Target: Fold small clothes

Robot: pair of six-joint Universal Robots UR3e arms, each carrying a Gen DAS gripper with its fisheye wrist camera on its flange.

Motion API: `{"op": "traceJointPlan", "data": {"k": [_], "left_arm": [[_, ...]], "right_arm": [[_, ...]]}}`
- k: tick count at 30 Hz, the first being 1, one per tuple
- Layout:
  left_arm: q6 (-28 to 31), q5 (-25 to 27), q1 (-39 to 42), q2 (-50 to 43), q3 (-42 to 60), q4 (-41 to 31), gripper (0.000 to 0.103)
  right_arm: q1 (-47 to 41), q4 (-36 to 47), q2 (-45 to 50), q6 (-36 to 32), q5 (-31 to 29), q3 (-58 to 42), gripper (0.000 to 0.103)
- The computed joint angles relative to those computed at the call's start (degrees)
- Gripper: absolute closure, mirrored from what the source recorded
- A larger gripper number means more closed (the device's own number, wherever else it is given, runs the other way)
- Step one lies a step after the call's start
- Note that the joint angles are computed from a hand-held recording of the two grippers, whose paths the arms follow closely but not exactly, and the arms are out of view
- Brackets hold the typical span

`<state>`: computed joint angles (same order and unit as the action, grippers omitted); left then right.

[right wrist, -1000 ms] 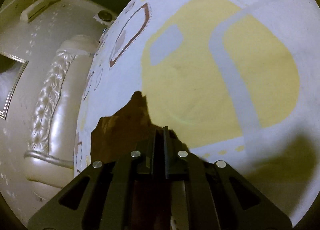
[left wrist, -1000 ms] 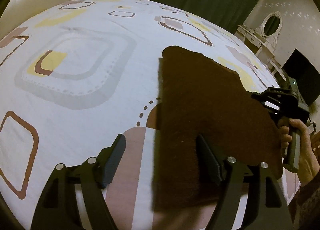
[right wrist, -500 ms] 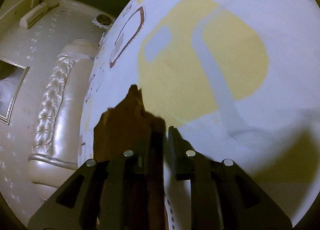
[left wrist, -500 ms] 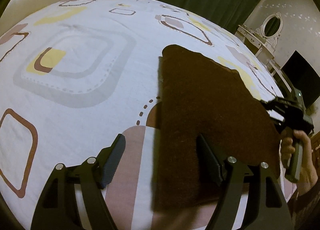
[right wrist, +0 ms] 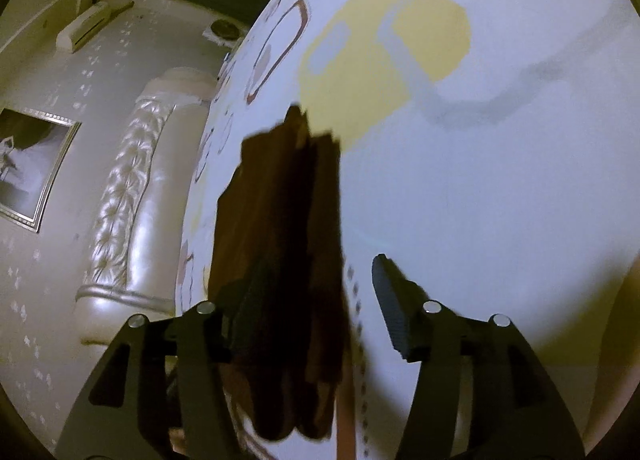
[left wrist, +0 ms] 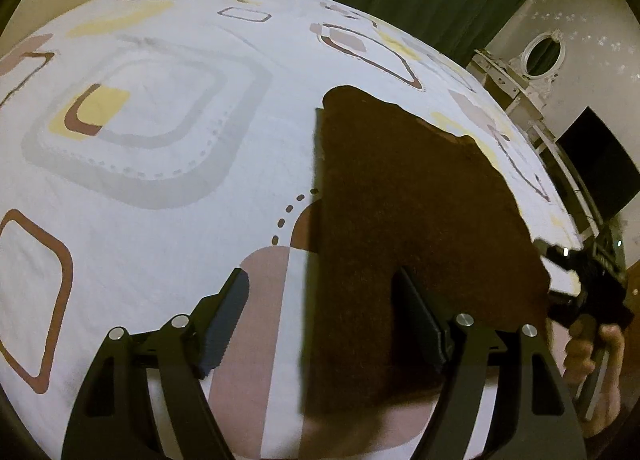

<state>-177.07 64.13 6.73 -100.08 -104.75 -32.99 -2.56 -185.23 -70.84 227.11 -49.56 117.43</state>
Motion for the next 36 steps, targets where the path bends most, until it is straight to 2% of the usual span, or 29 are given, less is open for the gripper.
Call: {"op": "traceJointPlan", "data": {"k": [4,6,8,12,16,24,28,31,35,36], "left_arm": [[4.1,-9.3,5.6,3.0,-1.0,-6.7,0.028],[8.5,-14.1,8.7,4.2,-1.2,-11.8,0.028],[12.1,-16.8,10.7,4.7,-0.9,-16.6,0.028],[18.2,-21.8,12.9,3.6,1.8,-28.8,0.028],[16.8,-22.8,10.9,1.9,2.3,-28.0,0.028],[10.3,-22.8,7.2,-2.9,6.3,-25.9,0.028],[12.9,-24.1,8.2,-2.7,6.8,-29.4,0.028],[13.6,-24.1,8.6,-3.3,7.3,-29.7,0.028],[10.9,-22.3,7.3,-3.1,6.9,-26.0,0.029],[10.6,-21.2,6.8,-3.1,7.2,-25.6,0.036]], "right_arm": [[1.5,-3.8,-1.4,1.5,1.9,3.8,0.041],[2.2,-5.5,-1.6,2.3,3.1,5.1,0.039],[2.7,-5.9,-1.7,2.1,4.5,6.0,0.039],[5.6,-4.2,-1.1,1.4,3.5,4.0,0.035],[6.9,-4.1,0.7,2.8,2.8,1.2,0.033],[9.5,-0.5,3.4,2.6,0.7,-4.5,0.033],[8.0,2.6,-0.8,0.9,-1.1,-1.8,0.033],[6.7,-0.1,-0.3,2.0,0.0,0.1,0.033],[9.5,1.9,3.7,0.4,-0.7,-5.9,0.03],[10.1,2.6,4.5,0.2,-1.0,-7.4,0.03]]}}
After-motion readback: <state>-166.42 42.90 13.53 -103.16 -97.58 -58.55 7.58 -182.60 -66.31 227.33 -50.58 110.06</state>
